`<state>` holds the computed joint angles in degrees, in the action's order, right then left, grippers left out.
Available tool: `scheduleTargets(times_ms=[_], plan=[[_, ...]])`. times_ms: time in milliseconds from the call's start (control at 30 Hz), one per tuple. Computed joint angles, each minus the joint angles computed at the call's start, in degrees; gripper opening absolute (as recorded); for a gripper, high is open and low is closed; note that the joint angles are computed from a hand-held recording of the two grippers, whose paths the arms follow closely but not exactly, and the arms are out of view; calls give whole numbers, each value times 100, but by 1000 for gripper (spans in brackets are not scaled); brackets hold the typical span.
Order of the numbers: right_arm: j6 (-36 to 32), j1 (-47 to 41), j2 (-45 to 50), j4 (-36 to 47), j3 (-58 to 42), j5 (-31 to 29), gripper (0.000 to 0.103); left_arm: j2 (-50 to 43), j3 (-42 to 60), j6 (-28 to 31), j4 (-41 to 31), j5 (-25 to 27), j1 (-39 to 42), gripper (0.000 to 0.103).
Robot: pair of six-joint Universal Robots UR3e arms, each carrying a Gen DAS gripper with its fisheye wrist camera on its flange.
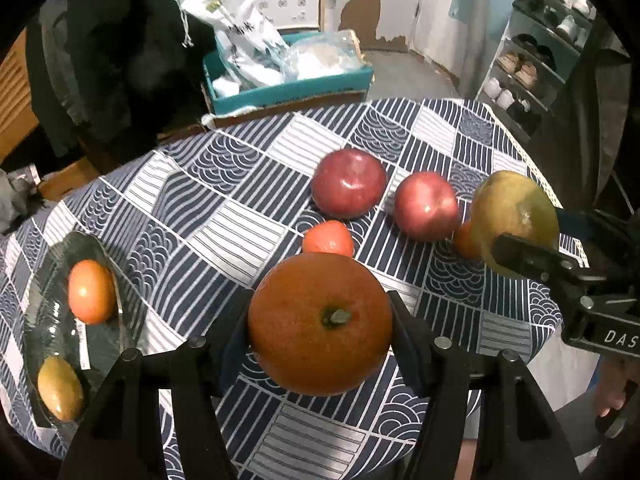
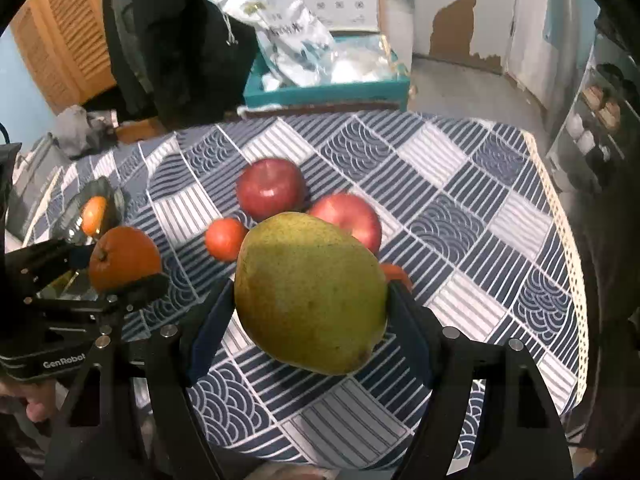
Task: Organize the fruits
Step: 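Lift the orange with the left tool while the right tool lifts the mango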
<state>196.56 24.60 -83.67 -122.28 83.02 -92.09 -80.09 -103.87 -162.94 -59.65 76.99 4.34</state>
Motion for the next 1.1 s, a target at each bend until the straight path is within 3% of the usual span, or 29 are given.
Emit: scheduleTargets(times_ms=[700, 1100], plan=[[-35, 374, 78, -101, -1001, -359, 77, 810, 449, 249, -508, -435, 644, 65], [-38, 644, 352, -84, -1618, -540, 77, 1326, 656, 545, -1018, -951, 1361, 65]])
